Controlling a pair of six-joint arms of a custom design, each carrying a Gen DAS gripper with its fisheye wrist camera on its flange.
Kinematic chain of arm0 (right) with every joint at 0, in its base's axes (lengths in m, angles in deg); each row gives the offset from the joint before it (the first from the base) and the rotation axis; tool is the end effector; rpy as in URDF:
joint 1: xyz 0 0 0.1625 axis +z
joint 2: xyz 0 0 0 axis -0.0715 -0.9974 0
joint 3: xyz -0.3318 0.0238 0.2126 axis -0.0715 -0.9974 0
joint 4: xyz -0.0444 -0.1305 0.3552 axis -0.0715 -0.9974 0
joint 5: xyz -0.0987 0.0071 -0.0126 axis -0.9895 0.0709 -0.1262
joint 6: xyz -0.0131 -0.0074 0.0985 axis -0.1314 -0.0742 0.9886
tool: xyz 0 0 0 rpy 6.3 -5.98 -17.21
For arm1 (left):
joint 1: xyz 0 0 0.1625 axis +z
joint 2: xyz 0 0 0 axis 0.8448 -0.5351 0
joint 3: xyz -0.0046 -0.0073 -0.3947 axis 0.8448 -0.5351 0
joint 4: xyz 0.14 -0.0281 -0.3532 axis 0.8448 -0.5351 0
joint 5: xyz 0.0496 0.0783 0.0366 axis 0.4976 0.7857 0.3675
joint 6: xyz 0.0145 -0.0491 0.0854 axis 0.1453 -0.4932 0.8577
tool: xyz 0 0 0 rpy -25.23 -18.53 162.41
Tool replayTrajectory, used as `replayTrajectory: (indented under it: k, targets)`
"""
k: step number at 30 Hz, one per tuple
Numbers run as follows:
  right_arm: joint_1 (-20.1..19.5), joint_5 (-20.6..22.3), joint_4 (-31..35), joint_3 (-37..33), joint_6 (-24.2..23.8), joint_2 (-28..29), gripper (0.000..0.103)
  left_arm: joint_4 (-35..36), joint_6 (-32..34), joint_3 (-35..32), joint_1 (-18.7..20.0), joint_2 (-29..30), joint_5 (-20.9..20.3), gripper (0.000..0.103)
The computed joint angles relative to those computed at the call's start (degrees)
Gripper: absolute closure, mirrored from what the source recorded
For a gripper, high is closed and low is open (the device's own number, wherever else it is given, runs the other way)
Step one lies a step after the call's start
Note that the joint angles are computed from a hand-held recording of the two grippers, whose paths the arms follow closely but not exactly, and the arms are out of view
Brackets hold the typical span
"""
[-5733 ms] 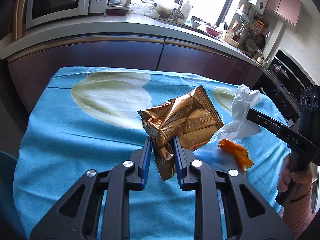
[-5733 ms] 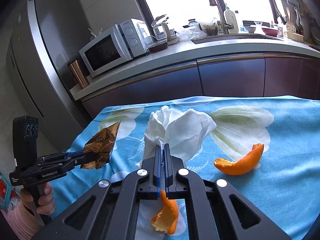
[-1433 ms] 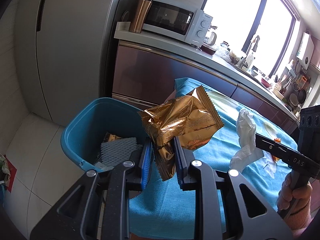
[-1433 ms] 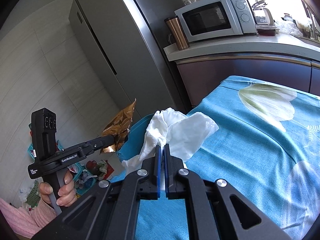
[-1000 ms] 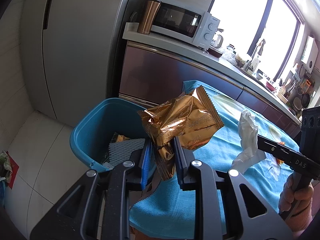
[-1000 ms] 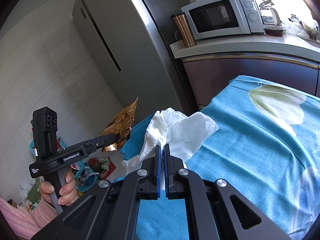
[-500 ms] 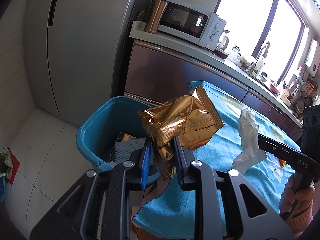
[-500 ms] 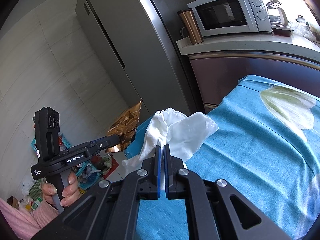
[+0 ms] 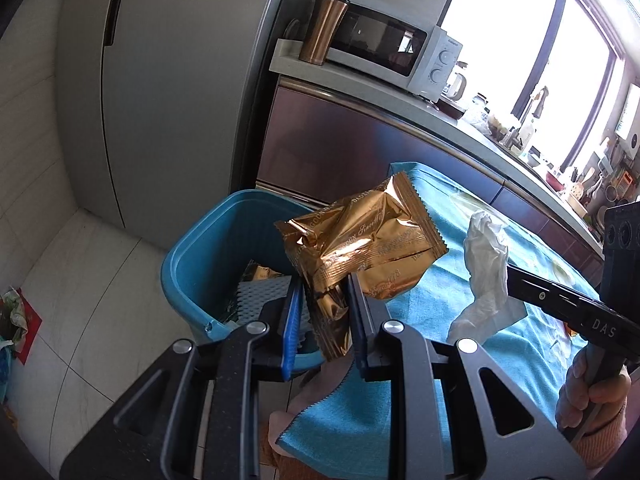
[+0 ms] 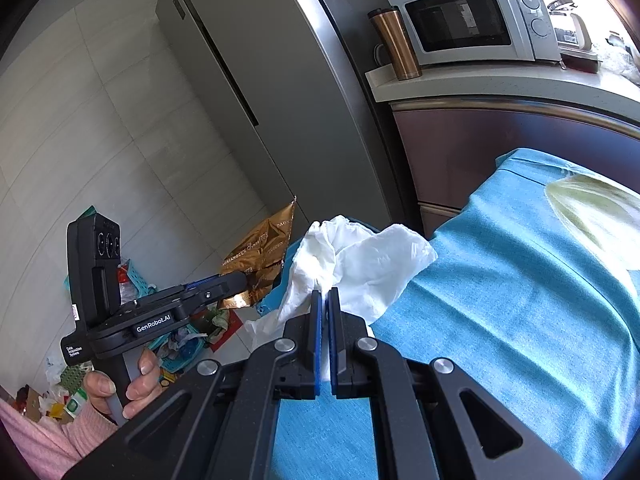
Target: Collect trash
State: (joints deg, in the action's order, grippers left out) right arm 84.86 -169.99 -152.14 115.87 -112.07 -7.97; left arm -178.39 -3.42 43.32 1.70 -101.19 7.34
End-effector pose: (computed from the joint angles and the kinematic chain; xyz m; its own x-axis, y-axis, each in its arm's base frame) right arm 0.0174 -0.7795 0.2575 -0.8847 -0.3674 0.2870 -0.4662 0.7055 -0.5338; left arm -0.2443 -0.7717 0.0023 -0.8686 0.2296 -0.4392 0.4617 0.6970 -0.5487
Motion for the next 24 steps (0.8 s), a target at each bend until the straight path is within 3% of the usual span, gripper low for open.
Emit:
replayTrajectory:
  k: [24]
  targets:
    - [1.4,-2.0,6.3,-7.4,-0.1,4.8,0.101,1.9,-1.6,-3.3,0.8,1.5,2.1,0.08]
